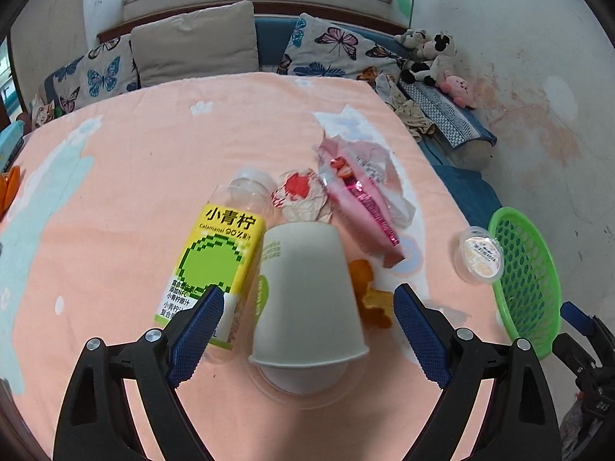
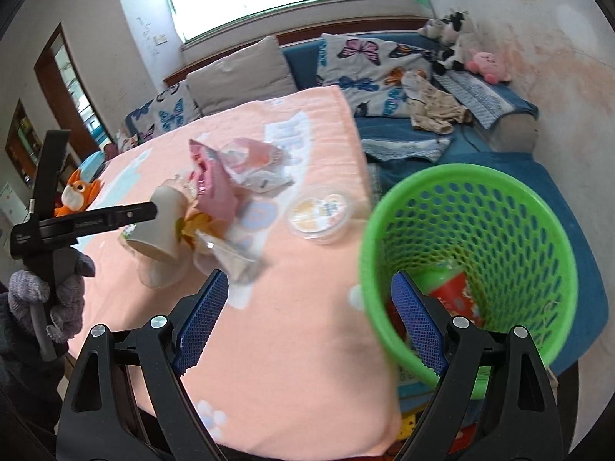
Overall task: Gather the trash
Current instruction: 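Grasp the upside-down white paper cup with the left gripper while the right gripper approaches a clear plastic cup, then grasp the clear plastic pudding cup by its rim with the right gripper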
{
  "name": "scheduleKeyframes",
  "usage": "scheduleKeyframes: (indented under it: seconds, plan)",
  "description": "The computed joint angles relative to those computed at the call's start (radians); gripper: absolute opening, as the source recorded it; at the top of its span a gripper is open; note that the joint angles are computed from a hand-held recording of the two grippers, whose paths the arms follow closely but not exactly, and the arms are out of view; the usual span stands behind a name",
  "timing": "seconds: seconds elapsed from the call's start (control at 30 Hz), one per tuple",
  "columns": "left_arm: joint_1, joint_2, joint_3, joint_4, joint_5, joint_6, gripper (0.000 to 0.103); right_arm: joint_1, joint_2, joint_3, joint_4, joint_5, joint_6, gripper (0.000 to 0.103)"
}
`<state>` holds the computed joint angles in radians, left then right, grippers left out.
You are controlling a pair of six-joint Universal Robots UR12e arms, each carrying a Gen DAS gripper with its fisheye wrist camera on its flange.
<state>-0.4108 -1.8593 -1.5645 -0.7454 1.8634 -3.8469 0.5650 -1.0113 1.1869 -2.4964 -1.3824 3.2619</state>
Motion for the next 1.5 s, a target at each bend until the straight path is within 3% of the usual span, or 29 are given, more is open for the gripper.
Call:
scheduleKeyframes:
  seconds: [0.43, 0.63, 0.8, 1.37, 1.47, 1.5]
  plan:
    - [0.016, -0.021, 0.006, -0.008, -0.034, 0.024, 0.083, 0.022, 0.043, -0.054, 0.048, 0.053, -0.014, 0.088]
    - [0.022, -0.025, 0.012, -0.009, -0.054, 0.042, 0.068, 0.026, 0.075, -0.091, 0.079, 0.103, 0.010, 0.088]
    - [0.031, -0.020, -0.002, 0.011, -0.090, 0.036, 0.062, 0.028, 0.108, -0.130, 0.102, 0.146, 0.041, 0.088]
    - [0.039, -0.013, -0.013, 0.018, -0.111, 0.061, 0.062, 0.018, 0.196, -0.234, 0.154, 0.251, 0.187, 0.087]
    - [0.039, -0.015, -0.009, 0.014, -0.110, 0.066, 0.062, 0.019, 0.202, -0.247, 0.160, 0.250, 0.190, 0.080]
    - [0.040, -0.016, -0.008, 0.013, -0.116, 0.067, 0.062, 0.018, 0.203, -0.249, 0.166, 0.251, 0.190, 0.074]
